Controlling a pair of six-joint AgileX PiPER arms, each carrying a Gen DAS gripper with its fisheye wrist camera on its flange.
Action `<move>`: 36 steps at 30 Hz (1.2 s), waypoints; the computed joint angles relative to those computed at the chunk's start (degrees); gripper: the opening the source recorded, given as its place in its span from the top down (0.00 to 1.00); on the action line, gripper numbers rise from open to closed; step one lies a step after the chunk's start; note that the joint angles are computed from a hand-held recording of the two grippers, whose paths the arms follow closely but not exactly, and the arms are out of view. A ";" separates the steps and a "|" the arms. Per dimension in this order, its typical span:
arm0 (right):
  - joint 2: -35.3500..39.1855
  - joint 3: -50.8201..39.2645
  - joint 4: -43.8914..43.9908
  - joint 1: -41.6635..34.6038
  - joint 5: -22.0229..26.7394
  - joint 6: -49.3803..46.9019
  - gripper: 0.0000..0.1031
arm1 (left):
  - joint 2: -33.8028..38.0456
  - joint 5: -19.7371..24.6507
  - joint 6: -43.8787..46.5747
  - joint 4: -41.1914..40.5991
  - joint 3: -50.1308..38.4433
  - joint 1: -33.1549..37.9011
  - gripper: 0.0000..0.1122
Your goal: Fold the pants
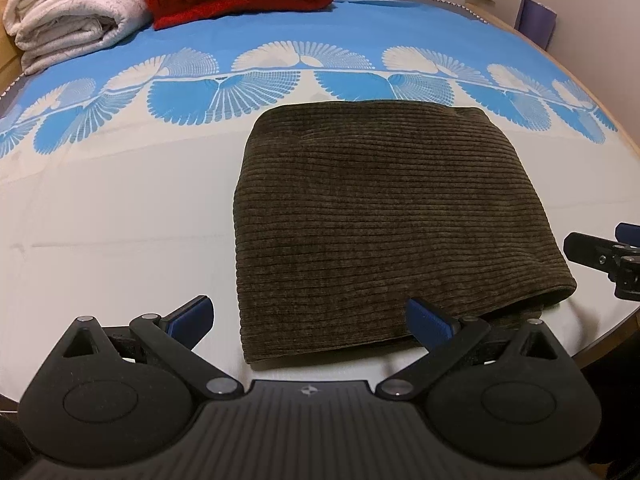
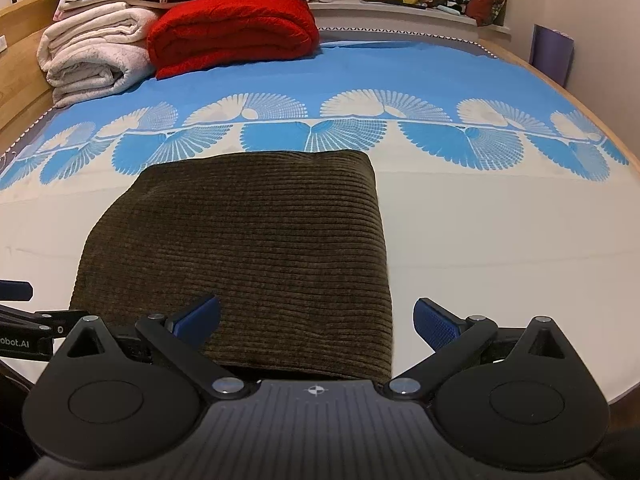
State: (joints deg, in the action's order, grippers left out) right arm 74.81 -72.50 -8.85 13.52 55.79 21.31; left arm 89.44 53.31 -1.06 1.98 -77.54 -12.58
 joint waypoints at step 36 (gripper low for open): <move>0.21 -0.13 0.78 -0.33 0.18 -0.80 0.01 | 0.15 0.68 -0.12 -0.35 -0.65 -0.08 0.09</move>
State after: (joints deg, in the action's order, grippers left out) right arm 75.02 -72.63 -8.07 13.19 55.96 20.51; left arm 89.59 53.99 -1.18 1.63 -78.19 -12.66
